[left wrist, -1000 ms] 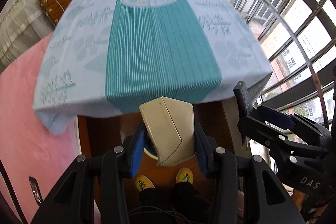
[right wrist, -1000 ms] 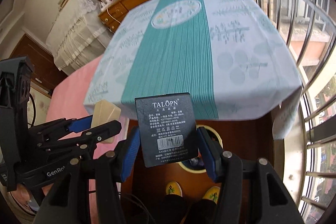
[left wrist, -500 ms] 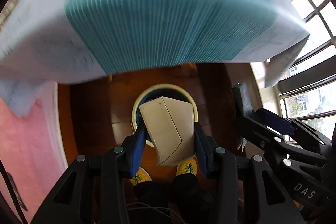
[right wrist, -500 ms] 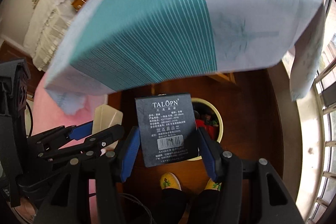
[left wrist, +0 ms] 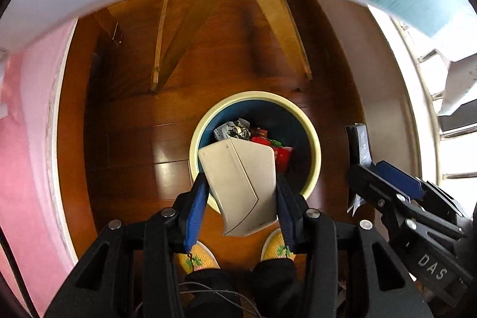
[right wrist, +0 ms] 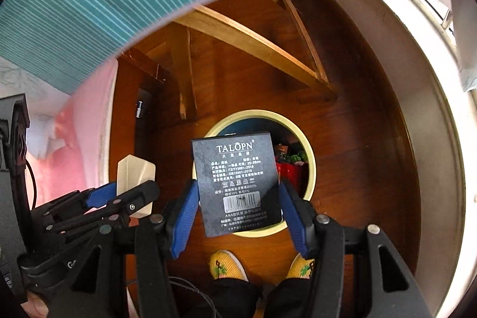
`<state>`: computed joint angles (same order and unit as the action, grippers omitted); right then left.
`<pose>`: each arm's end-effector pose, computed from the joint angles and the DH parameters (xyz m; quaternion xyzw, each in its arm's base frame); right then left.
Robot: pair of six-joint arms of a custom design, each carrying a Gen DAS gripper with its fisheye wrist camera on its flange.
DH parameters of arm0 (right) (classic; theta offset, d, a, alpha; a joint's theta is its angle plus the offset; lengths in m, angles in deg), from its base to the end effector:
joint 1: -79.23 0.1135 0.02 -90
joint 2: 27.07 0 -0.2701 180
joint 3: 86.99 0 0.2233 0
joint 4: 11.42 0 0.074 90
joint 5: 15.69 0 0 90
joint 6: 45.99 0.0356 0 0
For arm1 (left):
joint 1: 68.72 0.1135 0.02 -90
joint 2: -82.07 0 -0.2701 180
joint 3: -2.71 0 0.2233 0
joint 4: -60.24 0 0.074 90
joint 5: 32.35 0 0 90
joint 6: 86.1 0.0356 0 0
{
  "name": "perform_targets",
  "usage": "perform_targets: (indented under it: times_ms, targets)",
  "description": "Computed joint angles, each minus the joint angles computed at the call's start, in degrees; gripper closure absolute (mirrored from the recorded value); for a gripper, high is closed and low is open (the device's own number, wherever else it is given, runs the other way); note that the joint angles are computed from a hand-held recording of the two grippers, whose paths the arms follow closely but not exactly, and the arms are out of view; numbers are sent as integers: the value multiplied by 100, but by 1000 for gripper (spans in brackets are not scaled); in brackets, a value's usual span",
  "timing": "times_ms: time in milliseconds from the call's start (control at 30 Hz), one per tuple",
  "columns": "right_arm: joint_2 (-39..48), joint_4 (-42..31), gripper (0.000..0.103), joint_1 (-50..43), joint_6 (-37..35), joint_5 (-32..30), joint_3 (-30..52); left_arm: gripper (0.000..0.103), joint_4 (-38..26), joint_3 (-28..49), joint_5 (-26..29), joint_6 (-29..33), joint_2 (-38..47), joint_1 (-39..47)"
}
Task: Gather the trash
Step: 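Carry card and cream box over the blue bin and open both tools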
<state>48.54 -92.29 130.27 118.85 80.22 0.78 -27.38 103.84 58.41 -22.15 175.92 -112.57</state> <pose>0.1355 0.1617 0.3202 0.2117 0.9584 0.1412 0.1290 0.2002 -0.1929 0.3032 0.1547 0.9843 -0.0537 0.0652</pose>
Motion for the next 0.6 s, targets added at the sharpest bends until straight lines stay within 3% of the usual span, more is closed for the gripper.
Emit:
perform_targets:
  times_ms: [433, 600]
  targets:
    - [233, 1105, 46, -375, -470, -139, -1083, 61, 1323, -1028, -174, 135, 505, 206]
    - [273, 1789, 41, -553, -490, -314, -1656, 60, 1709, -1343, -237, 180, 540, 296]
